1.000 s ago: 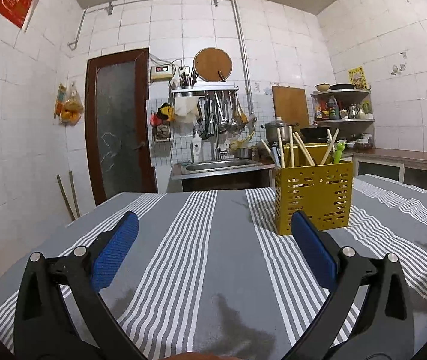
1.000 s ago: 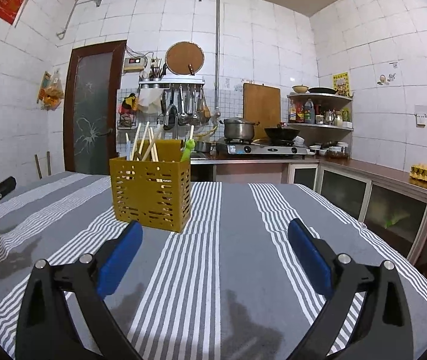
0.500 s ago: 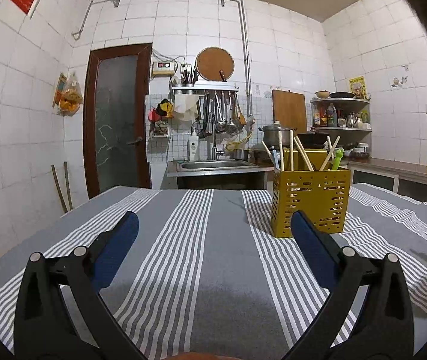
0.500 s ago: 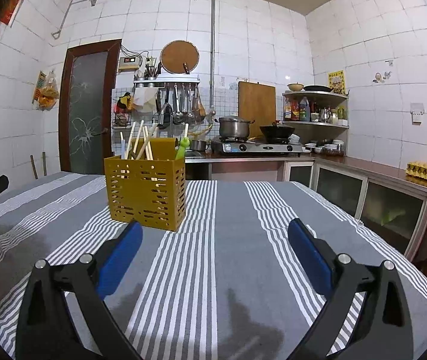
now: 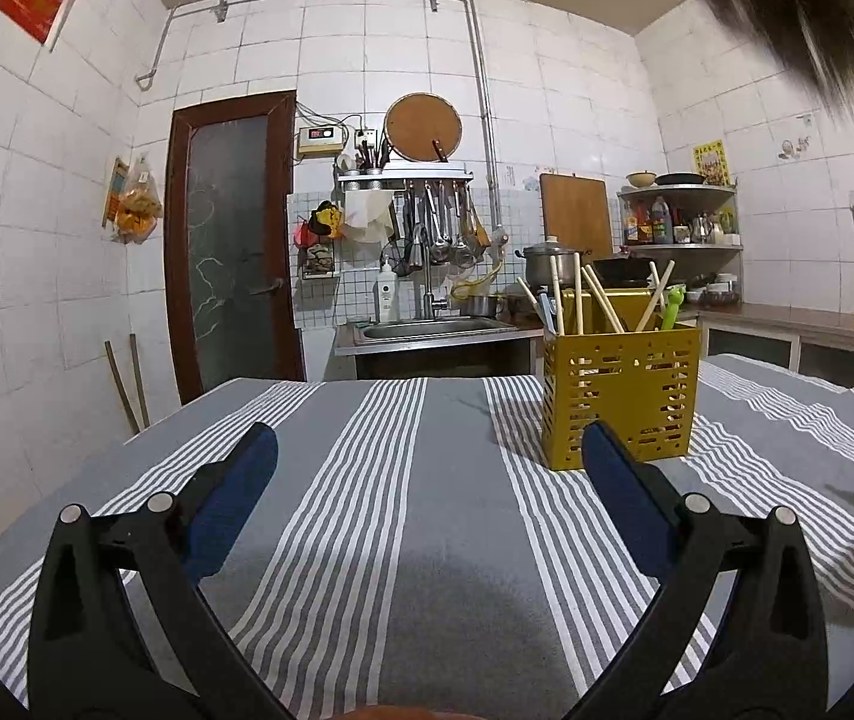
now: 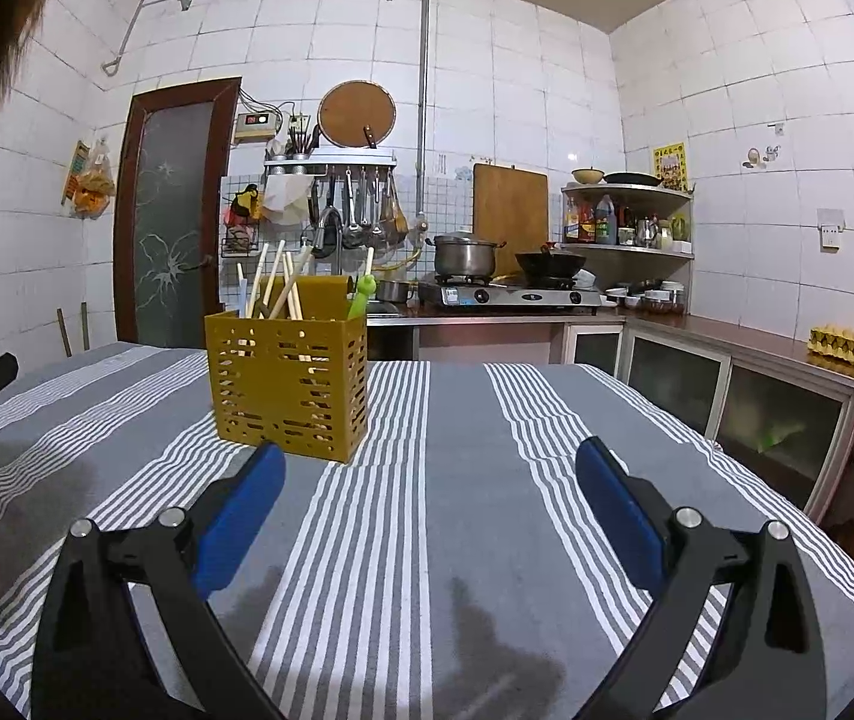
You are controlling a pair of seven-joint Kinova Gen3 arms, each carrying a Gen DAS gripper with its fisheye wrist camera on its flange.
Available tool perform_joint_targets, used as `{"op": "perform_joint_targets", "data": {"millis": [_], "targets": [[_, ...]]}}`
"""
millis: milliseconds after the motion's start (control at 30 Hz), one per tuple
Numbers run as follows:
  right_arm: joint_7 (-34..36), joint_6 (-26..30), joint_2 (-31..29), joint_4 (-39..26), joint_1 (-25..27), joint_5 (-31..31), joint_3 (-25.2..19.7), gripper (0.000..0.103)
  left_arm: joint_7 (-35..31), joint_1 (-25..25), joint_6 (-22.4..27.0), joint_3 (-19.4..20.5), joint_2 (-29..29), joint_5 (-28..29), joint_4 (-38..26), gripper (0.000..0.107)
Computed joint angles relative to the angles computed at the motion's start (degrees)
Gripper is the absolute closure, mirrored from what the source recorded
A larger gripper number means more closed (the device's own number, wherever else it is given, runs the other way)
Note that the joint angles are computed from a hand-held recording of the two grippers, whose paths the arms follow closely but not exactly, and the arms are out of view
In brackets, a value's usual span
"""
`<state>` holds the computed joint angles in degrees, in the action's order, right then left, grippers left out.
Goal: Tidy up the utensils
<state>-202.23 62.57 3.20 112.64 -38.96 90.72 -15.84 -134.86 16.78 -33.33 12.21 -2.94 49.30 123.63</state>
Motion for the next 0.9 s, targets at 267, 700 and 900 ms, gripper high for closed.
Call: {"op": "perform_joint_targets", "data": {"millis": [267, 700, 900], "targets": [[2.49, -1.9, 0.04, -1.2, 0.67, -2.74, 0.46, 0.008, 0.31, -0.98, 3.62, -0.49, -0.35, 0.14, -0.91, 0.009], [1.48, -1.75, -0.06, -0.85, 0.7, -2.2, 0.4, 0.008, -3.01, -1.83, 6.1, -0.57, 0.02, 5.15, -2.6, 0.009], [0.79, -1.35, -0.08, -0.74, 0.58, -2.0, 0.25, 0.008, -5.15, -1.5, 5.45, -0.34, 0.27, 7.69, -3.07, 0.009]]}}
